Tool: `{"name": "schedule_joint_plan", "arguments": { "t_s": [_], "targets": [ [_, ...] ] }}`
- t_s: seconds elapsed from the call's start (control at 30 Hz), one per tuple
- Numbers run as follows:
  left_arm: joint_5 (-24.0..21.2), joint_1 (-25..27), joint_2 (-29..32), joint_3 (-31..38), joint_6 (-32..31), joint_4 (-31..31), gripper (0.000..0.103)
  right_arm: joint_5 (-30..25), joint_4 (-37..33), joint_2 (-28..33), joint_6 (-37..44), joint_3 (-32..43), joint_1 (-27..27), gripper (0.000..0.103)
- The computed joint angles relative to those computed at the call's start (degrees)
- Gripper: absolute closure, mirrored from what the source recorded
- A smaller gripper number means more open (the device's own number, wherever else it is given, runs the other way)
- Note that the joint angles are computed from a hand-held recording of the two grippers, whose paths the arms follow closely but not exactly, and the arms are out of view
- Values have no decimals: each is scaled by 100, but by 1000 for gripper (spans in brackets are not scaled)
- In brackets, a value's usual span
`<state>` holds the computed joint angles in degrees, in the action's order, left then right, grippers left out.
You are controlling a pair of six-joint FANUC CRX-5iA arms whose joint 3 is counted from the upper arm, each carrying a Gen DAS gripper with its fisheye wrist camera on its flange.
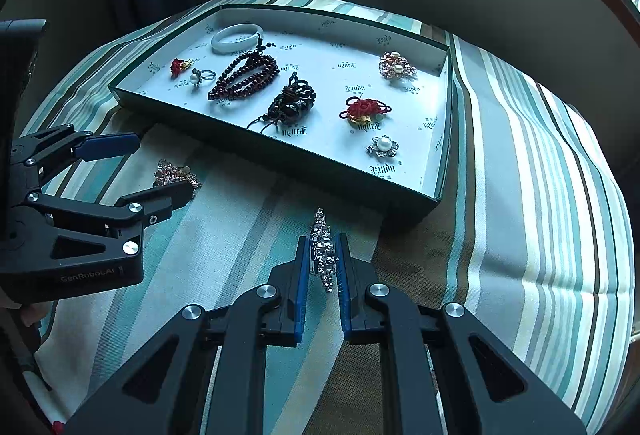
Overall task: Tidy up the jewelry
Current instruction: 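Grasp the gold chain necklace with the left gripper while the right holds the rhinestone brooch, then lift the tangled gold chain with the left gripper while the right holds the brooch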
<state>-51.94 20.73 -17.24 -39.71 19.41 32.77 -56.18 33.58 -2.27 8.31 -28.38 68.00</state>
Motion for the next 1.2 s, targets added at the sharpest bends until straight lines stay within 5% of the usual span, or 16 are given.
{"name": "schedule_joint_plan", "arguments": {
  "t_s": [0.27, 0.4, 0.5, 0.57, 0.83, 0.97, 1.2],
  "targets": [
    [-39, -54, 128, 48, -6, -95, 46, 191, -38, -109, -44, -121, -58, 90],
    [-93, -27, 107, 29, -157, -19, 68, 232, -73, -117, -46, -143, -75, 90],
    [-158, -19, 113, 44, -246, -9, 74, 241, -76, -95, -44, -132, -71, 90],
    [-266, 33, 146, 59, -333, 55, 89, 244, -80, -83, -39, -127, -65, 90],
    [-415, 189, 183, 104, -414, 64, 88, 280, -100, -60, -16, -115, -58, 90],
    [-428, 291, 65, 42, -461, 171, 52, 298, -118, -72, -5, -127, -64, 90],
    [-490, 306, 55, 54, -459, 37, 51, 330, -145, -61, 24, -120, -68, 90]
  ]
}}
